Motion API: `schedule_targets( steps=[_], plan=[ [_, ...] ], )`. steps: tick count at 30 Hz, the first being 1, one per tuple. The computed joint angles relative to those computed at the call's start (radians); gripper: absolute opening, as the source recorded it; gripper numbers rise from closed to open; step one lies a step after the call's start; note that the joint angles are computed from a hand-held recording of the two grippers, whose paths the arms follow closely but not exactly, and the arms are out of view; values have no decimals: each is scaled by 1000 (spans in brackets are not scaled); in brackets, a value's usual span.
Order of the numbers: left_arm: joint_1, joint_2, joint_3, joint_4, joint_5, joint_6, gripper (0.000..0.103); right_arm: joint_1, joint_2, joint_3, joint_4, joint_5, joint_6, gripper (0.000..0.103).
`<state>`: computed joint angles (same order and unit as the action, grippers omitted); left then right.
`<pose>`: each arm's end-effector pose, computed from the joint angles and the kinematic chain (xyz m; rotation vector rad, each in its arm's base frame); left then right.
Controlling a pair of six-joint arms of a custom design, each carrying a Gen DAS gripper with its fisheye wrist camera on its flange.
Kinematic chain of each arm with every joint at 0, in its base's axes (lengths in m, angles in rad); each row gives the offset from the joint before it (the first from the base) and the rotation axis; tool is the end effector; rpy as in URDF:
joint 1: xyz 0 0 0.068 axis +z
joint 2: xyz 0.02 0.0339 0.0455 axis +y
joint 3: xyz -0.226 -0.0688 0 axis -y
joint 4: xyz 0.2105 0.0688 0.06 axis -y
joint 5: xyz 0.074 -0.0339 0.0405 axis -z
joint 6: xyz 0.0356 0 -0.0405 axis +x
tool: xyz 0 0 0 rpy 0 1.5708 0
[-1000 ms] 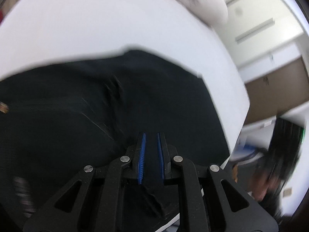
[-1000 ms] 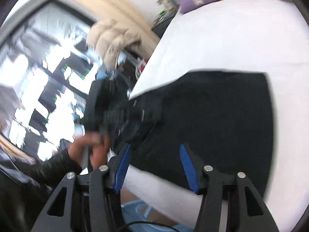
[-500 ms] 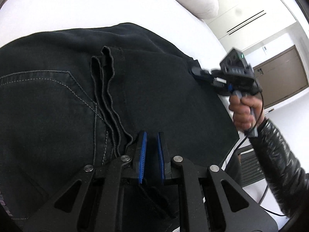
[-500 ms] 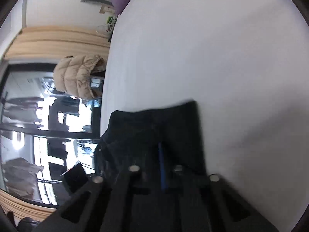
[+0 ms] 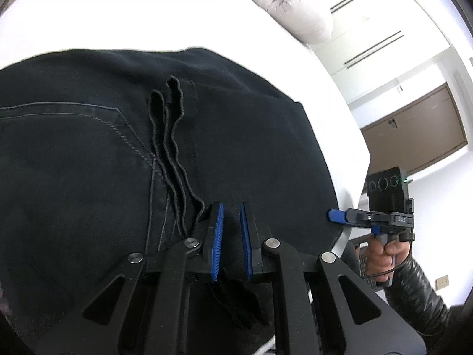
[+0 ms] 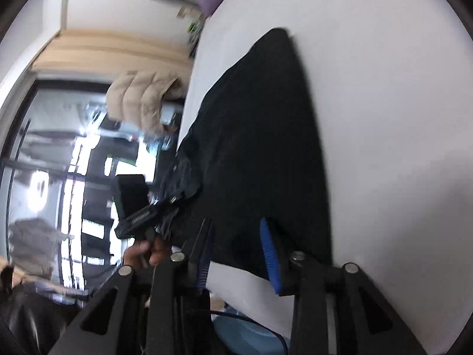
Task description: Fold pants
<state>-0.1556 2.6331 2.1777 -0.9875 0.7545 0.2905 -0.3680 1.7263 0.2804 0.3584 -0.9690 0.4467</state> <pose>0.4364 -0.0931 0.0857 0.6809 2.6842 -1.0825 0.1827 -0.0390 0.0520 0.6677 2.3364 1.2908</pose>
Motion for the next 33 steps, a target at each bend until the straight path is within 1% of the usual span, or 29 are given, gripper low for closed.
schedule_targets(
  steps=[1,2,3,4,5,6,7,9,10,11,12,13,14,15,16,17,18,19,20,22,24,25,28,29,31,32,33],
  plan=[
    [16,-43,-52,20,-1,5,11,43,-78,-7,-29,66,43,39],
    [31,-96,-126,61,2,5,11,82,-160,-14,-44,105,86,41],
    [54,-155,-202,101,19,10,11,129,-216,-40,39,112,165,42],
    [80,-207,-266,131,35,15,11,172,-243,-77,188,108,268,50],
    [112,-272,-345,174,48,12,11,222,-247,-89,302,136,352,61],
    [147,-317,-397,197,59,16,11,278,-237,-77,371,179,410,63],
    [180,-346,-429,204,74,22,12,337,-179,-45,459,215,460,63],
    [275,-391,-484,193,114,33,18,404,-22,23,606,247,535,66],
    [313,-402,-495,184,127,37,35,423,53,67,624,269,559,74],
    [360,-416,-516,181,142,37,71,445,135,120,616,302,586,80],
    [418,-436,-555,208,165,17,86,469,221,188,554,336,605,78],
    [478,-461,-612,265,192,-27,97,509,263,268,398,412,583,56],
    [533,-473,-650,305,213,-69,97,520,255,298,306,456,527,50],
    [586,-453,-638,281,236,-80,97,528,240,293,303,475,515,55],
    [628,-419,-598,230,253,-75,97,529,229,284,332,459,534,65],
    [664,-396,-585,222,262,-90,97,532,207,278,333,456,549,69],
    [696,-379,-586,237,269,-117,97,531,191,270,333,457,558,70],
    [722,-344,-567,228,280,-142,97,532,177,263,360,451,583,70],
    [732,-315,-547,213,283,-157,97,536,173,249,429,441,619,70],
    [747,-250,-492,157,291,-186,97,543,145,222,493,442,656,70],
    [748,-219,-476,129,301,-172,97,558,148,194,575,444,694,71],
    [742,-217,-482,133,302,-164,97,567,166,194,622,440,715,71],
    [730,-145,-411,75,338,-139,97,563,194,183,702,416,749,71],
    [727,-121,-404,81,353,-158,97,561,203,172,735,409,763,71],
    [726,-129,-497,178,385,-224,95,566,241,178,798,406,795,71],
    [726,-119,-510,217,404,-256,95,558,251,161,833,394,800,71],
    [728,-103,-498,228,421,-274,95,557,254,161,843,389,804,71]
  ],
)
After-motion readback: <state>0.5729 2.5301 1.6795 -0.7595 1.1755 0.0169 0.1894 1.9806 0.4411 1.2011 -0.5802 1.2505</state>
